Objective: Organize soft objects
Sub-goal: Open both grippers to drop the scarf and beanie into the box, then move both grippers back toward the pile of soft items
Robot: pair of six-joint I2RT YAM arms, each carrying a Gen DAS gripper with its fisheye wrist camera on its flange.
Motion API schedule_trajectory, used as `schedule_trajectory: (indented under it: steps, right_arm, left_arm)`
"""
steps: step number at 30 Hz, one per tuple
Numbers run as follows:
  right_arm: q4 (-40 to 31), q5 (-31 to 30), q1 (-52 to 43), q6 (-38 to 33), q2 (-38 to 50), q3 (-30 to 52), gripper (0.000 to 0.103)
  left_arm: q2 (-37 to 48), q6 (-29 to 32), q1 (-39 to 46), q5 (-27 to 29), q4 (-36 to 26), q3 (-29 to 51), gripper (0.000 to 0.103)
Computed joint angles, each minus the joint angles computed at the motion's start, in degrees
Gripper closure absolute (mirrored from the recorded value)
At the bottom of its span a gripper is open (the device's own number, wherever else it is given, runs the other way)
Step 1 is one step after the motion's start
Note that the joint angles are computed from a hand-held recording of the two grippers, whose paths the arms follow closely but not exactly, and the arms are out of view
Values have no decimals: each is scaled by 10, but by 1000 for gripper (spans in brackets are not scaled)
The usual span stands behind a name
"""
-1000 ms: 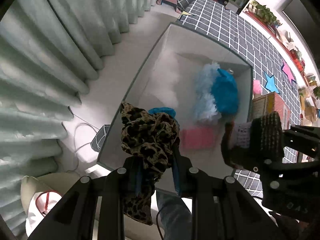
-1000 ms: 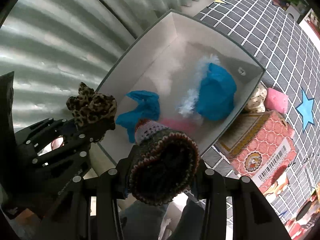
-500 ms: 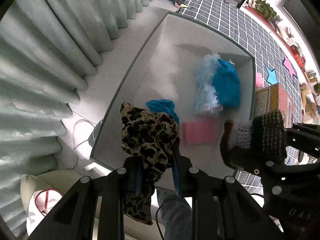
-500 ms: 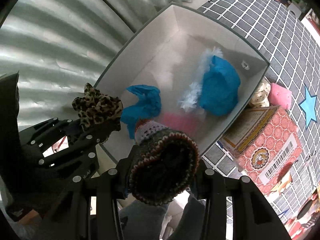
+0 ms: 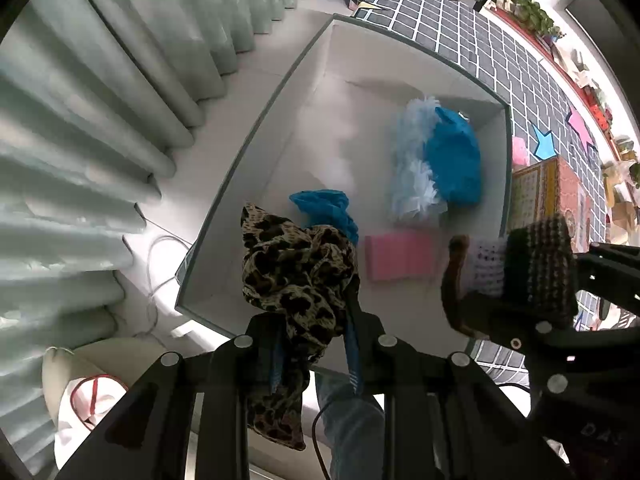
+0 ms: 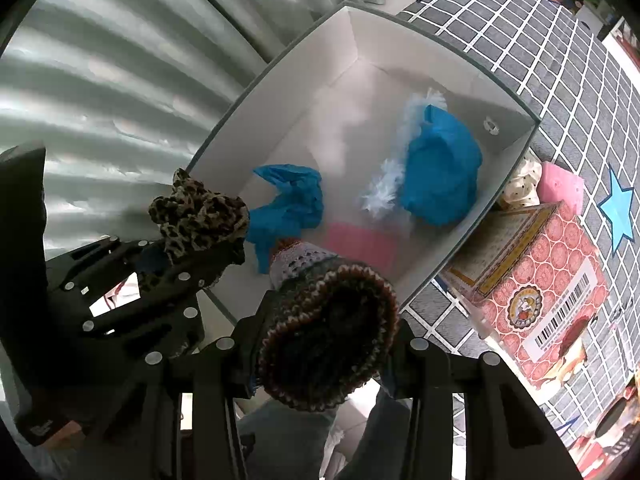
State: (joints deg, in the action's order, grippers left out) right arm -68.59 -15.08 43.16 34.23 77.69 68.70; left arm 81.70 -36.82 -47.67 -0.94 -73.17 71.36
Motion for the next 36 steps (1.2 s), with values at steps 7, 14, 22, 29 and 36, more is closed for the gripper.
schedule_trajectory:
  steps: [7, 14, 22, 29, 36]
  right_arm:
    - [0, 0, -1, 2, -2, -1, 58]
    - [2, 4, 2, 4, -2, 2, 58]
    - [-1, 5, -24, 5, -26, 4, 25]
    - [-23, 26, -45, -1, -41, 26, 11]
    - [-71, 25, -159, -58, -95, 37, 11]
  left_arm:
    - [0, -1, -1, -1, 0, 0, 76]
    - [-4, -9, -15, -25, -4, 4, 49]
    - [-26, -19, 5, -37, -3, 1, 18]
    - [-13, -31, 12, -33, -1, 31, 0]
    - [39, -24, -1, -26, -4, 95, 0]
